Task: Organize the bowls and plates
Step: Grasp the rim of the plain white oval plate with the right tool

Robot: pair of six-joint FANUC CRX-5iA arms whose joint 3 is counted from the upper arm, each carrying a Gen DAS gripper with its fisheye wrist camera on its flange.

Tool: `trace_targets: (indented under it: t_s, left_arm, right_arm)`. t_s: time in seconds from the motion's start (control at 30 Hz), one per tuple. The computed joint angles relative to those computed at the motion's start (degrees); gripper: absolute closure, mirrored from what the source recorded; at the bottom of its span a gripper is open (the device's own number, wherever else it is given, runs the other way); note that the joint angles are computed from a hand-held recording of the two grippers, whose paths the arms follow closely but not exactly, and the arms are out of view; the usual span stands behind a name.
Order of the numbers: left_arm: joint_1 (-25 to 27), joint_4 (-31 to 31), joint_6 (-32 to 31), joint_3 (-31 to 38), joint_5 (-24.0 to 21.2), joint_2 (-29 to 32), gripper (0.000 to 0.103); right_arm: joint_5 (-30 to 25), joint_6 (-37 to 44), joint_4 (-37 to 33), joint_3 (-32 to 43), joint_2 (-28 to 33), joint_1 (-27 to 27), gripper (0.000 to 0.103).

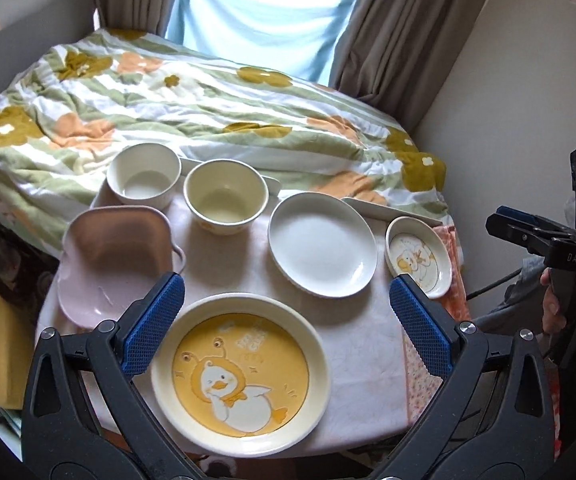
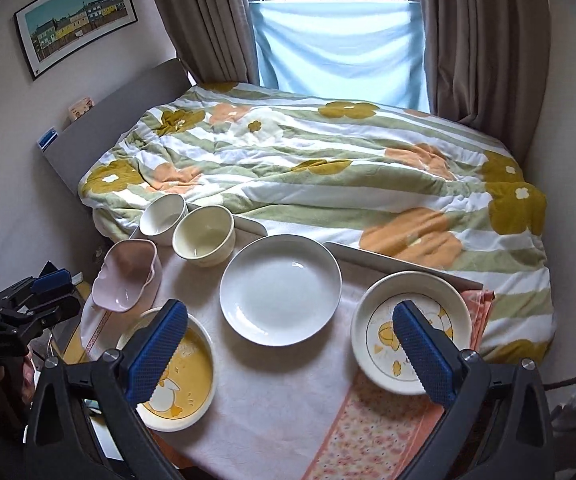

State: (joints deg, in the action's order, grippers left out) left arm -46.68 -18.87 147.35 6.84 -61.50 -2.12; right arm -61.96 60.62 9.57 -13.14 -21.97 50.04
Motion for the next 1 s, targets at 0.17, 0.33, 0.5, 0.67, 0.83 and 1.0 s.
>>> trace_targets:
  t_s: [0.17,0.33,0.5,0.67,0.83,1.0]
  left_arm:
    - [3.68,5.30,3.46,0.12,4.34,6.64,0.006]
    - [8.54,14.14,2.19,-3.00,11.58,12.70,0.032]
    - [11.01,20.44,-1.67,-4.08,13.80,17.47,0.049]
    - [11.95,23.54,-3.95,-4.46,13.79,19.84,0.064]
    - [12.13,24.28,-5.00,-3.83,12.91,20.92,0.083]
    - [11.82,24.05,-6.01,-2.96,11.84,21.60,0.091]
  right_arm:
    - [-3.15,26.14,-21.29,10.24,11.04,-16.28,0.006]
    - [-9.48,40.09,-31.66,18.80,23.96,-24.23,0.036]
    - [-14.11,45.60,-34.94,23.74,34.39,-26.29,0.057]
    - [-16.41,48.77,-35.99,25.30,38.86,-26.92,0.070]
    - [-17.48,51.28,-37.00,26.22,39.95,-27.49,0.084]
    - [-18.12,53.55,-37.30,26.86,40.69,-27.47,0.090]
